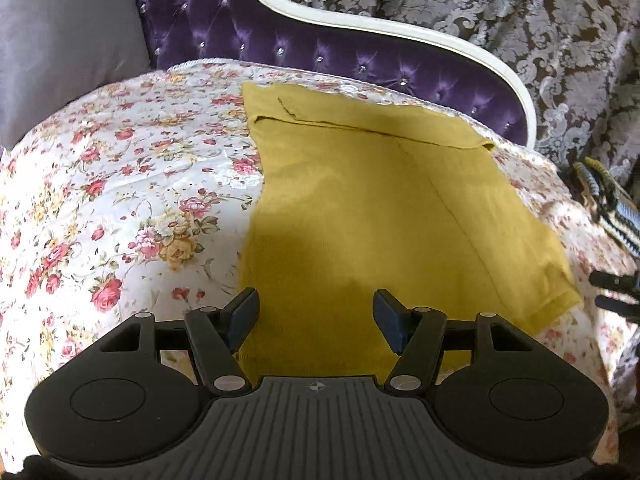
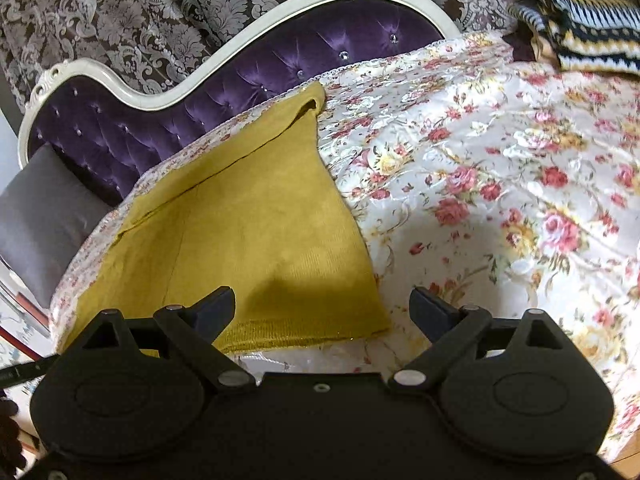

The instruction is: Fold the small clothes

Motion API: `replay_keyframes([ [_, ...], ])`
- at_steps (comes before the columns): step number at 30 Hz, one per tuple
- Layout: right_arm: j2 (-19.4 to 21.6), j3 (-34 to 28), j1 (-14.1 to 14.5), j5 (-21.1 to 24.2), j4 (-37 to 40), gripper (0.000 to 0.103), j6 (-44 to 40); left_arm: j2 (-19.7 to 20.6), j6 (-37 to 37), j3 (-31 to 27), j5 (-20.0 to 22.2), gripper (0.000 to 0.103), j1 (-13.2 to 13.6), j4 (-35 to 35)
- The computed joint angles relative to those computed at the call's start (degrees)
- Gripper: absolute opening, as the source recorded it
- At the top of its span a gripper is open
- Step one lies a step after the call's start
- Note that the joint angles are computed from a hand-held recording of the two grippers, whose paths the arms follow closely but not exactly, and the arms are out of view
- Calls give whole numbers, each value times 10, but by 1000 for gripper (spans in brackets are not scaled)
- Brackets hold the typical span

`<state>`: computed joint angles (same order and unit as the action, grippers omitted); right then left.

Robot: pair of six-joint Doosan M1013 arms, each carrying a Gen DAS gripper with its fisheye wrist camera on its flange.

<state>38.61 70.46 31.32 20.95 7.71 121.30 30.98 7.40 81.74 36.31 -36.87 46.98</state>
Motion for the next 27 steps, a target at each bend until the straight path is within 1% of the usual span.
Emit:
replay_keyframes([
  [3,-1,10,-2,-23,63,95,-44,-2,-10,6,-5,62,-3,12],
  [6,2,14,-4,-32,114,95,-82,-4,-17,10,0,62,-7,20],
  [8,4,15,-5,-35,145,95,-104,-8,-43,17,8,63,-11,41],
  [10,5,16,-4,-37,157,95,-109,-12,-66,24,17,63,-13,52],
  [12,6,17,-5,-38,176,95,-123,-14,-68,29,19,63,-11,40],
  [15,8,16,-5,-36,190,96,-134,-18,-81,39,5,64,-9,50],
  [17,10,15,-4,-36,188,97,-134,-20,-91,43,-15,69,-6,53],
  [19,12,13,-3,-40,190,97,-134,-21,-114,47,-32,71,-4,63],
  [22,12,17,-2,-51,214,97,-152,-20,-125,51,-60,71,-1,76],
  [24,11,21,-3,-60,250,97,-184,-19,-124,50,-73,71,1,73],
  [25,11,23,-3,-63,265,96,-195,-19,-121,50,-80,71,2,71],
  [27,9,27,-3,-69,271,89,-197,-18,-120,50,-90,69,4,68],
])
